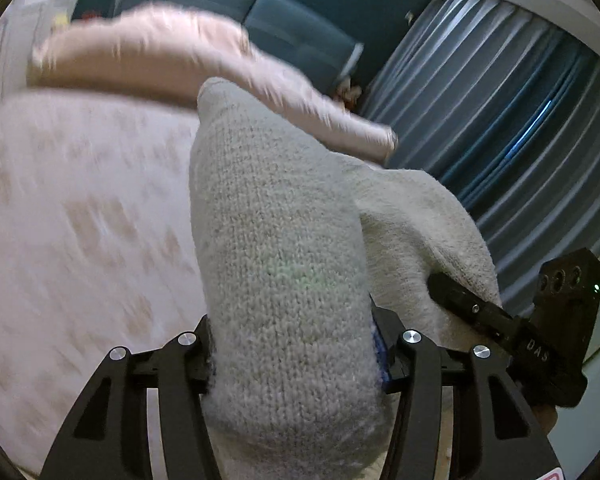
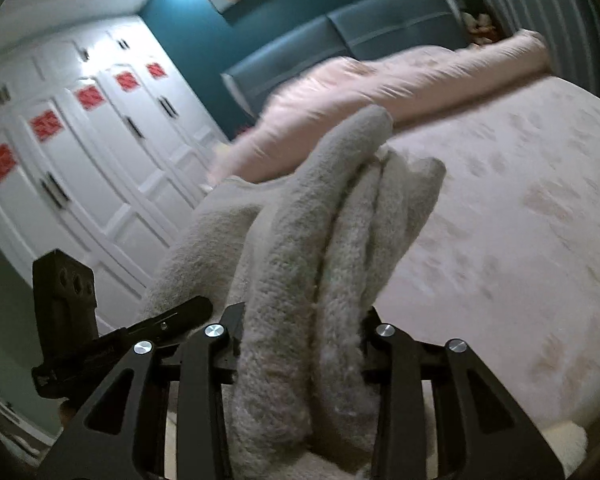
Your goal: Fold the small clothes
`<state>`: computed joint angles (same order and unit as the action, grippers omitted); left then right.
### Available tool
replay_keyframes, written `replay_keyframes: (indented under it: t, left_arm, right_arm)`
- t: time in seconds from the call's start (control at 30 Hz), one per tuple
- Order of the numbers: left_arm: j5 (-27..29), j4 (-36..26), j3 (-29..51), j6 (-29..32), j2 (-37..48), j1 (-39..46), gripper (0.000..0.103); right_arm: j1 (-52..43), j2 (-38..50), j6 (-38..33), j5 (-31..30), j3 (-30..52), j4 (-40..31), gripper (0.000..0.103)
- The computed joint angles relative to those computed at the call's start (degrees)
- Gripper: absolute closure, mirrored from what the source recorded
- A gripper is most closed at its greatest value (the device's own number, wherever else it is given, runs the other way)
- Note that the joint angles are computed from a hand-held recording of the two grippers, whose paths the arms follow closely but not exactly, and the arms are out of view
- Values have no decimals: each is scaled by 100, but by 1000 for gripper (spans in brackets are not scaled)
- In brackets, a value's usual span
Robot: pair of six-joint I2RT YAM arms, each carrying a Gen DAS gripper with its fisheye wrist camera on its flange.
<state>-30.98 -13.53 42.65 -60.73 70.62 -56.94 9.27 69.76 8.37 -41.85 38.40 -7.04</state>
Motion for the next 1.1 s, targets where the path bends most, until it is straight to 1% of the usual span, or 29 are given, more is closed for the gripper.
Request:
replay_keyframes:
  t: [0.03,0.07,0.1,0.13,0.17,0.2,0.23,0.27,0.33,0.37,0.43,0.47,0.5,0.6,0.63,0.7,0.73,0.8,0.87,0.9,0.97,1.0,1.03,1.1]
  left_arm:
    - [-53,-204,-24,99,-203,117,45]
    - [-41,-404,-77,176,-353,361,37]
    - [-21,-529,-237,119,-503,564,33]
    - [133,-409,-612,111,-676,894,26]
    - [250,-397,-865,134,-789,1148,24]
    - [296,-533,-1061,-42,-683,1390,25]
    - [379,-635,-1259,-160,-551,1586,29]
    - [417,-825,-1439,-362,-420,1696,35]
    - [329,-951,-1981,-847,-843,1425,36]
    - [180,-1145,-2219,-1257,-1183,1066,36]
    - [76,-1293,-2294,-1604,-1327,757,36]
    - [77,-1408,-2260,-1485,-1466,853,36]
    - [148,-1150,-2233,-1241,-1318,952,36]
    - [26,-1004,-1756,-732,-538,1013,35]
    - [-80,-1066,-1553,-702,-190,960,33]
    - [11,-906,-1274,-529,541,1129,33]
    - [92,-796,-1209,-520,838,1216,33]
    - [360,-492,-1151,-473,1419,1491,33]
    - [518,-248,-1172,-578,1883,1642,32]
    - [556,-163,-1205,-629,2018,1655,32]
    - [628,3,-1231,-702,2310,1692,25]
    - [636,60,-1244,-735,2400,1683,24]
    - [633,133,-1257,-730,2489,1675,23]
    - [558,90,-1212,-740,2611,1620,21]
  right_arm:
    - [295,295,329,175,85,419,62]
    - [422,627,450,217,168,661,56]
    - [610,1203,615,300,299,995,52]
    - [722,1605,686,433,376,1155,50]
    - [965,2296,792,785,616,1218,50]
    - [1146,2768,792,1243,811,1083,57]
    - [1323,3086,800,1796,932,921,63]
    - [1483,3258,755,2208,843,916,66]
    - [1567,3182,761,2206,431,1261,66]
    - [1625,3047,786,2205,180,1405,66]
    - [1739,2940,774,2307,159,1323,66]
    - [1771,2906,704,2341,168,1315,67]
    - [1852,2849,633,2443,216,1277,67]
    - [2160,2757,434,2855,325,1232,67]
    - [2288,2795,413,2988,401,1216,67]
    - [2559,3036,388,3269,671,1125,67]
    - [2649,3098,405,3389,688,1120,67]
    - [2836,3532,371,3799,887,1133,67]
    - [2931,3927,287,4162,996,1163,67]
    - [2925,4159,253,4194,1038,1200,67]
    - [2858,4450,254,4104,1028,1336,66]
    - [2827,4539,234,4059,990,1436,65]
    - [2826,4582,182,4066,924,1563,65]
    - [2890,4470,158,4160,905,1467,65]
